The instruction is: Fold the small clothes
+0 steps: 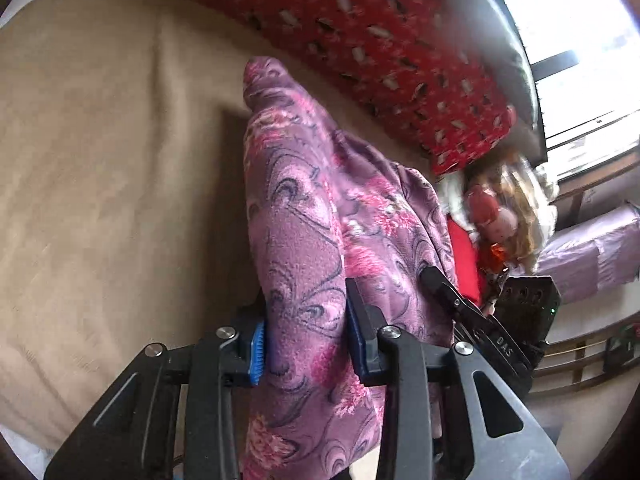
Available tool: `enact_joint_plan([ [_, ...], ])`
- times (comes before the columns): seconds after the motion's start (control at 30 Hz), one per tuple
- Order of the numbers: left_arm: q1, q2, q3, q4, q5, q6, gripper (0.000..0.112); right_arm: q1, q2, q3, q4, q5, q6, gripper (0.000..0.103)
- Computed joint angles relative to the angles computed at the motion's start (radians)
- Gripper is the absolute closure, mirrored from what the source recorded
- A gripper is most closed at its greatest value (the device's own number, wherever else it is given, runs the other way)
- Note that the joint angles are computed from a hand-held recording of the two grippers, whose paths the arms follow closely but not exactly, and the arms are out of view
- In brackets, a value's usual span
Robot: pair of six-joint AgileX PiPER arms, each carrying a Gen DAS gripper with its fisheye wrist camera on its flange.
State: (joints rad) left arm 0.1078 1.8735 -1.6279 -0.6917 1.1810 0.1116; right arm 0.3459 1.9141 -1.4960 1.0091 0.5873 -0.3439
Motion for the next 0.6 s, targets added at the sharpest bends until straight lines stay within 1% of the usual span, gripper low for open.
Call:
enact_joint_plan([
  [0.03, -0.014, -0.001, 0.015, 0.065, -0.014, -0.022, 0.078, 0.009, 0.007, 0.023, 0.003, -0.009, 0.005, 0.072],
  [0.07, -0.028, 0.007, 0.044, 0.146, -0.03, -0.046, 0.078, 0.019, 0.03, 0.033, -0.033, -0.015, 0.04, 0.071],
  [0.1, -0.036, 0.028, 0.042, 0.186, -0.02, -0.061, 0.076, 0.03, 0.059, 0.023, -0.11, -0.007, 0.115, 0.07],
  [0.13, -0.024, 0.039, 0.049, 0.187, -0.002, -0.053, 0.076, 0.042, 0.105, 0.0, -0.207, 0.03, 0.206, 0.068],
  [0.17, 0.002, 0.03, 0.069, 0.147, 0.001, -0.029, 0.076, 0.048, 0.114, -0.011, -0.264, 0.054, 0.267, 0.063],
  [0.23, 0.026, 0.001, 0.074, 0.125, -0.006, 0.001, 0.076, 0.05, 0.077, 0.008, -0.294, 0.03, 0.324, 0.06],
  [0.27, 0.025, -0.021, 0.069, 0.14, -0.029, 0.007, 0.076, 0.054, 0.05, 0.012, -0.347, 0.007, 0.376, 0.06],
  [0.33, 0.005, -0.025, 0.003, 0.172, -0.046, 0.009, 0.075, 0.074, 0.012, -0.011, -0.526, -0.038, 0.527, 0.059],
  [0.37, -0.009, -0.014, -0.03, 0.189, -0.047, 0.002, 0.074, 0.082, 0.006, -0.041, -0.581, -0.057, 0.563, 0.06],
  [0.4, -0.035, 0.009, -0.088, 0.222, -0.049, -0.019, 0.071, 0.086, 0.009, -0.072, -0.595, -0.061, 0.561, 0.06],
  [0.43, -0.063, 0.035, -0.142, 0.252, -0.054, -0.035, 0.068, 0.103, 0.031, -0.134, -0.644, -0.059, 0.57, 0.06],
  [0.47, -0.095, 0.073, -0.204, 0.292, -0.058, -0.059, 0.067, 0.116, 0.044, -0.169, -0.695, -0.048, 0.583, 0.062],
  [0.53, -0.134, 0.129, -0.273, 0.357, -0.063, -0.087, 0.066, 0.146, 0.129, -0.314, -0.792, 0.005, 0.604, 0.064],
  [0.57, -0.161, 0.182, -0.342, 0.402, -0.048, -0.115, 0.066, 0.157, 0.171, -0.38, -0.841, 0.034, 0.635, 0.068],
  [0.6, -0.172, 0.212, -0.371, 0.433, -0.039, -0.13, 0.066, 0.164, 0.221, -0.457, -0.884, 0.066, 0.661, 0.072],
])
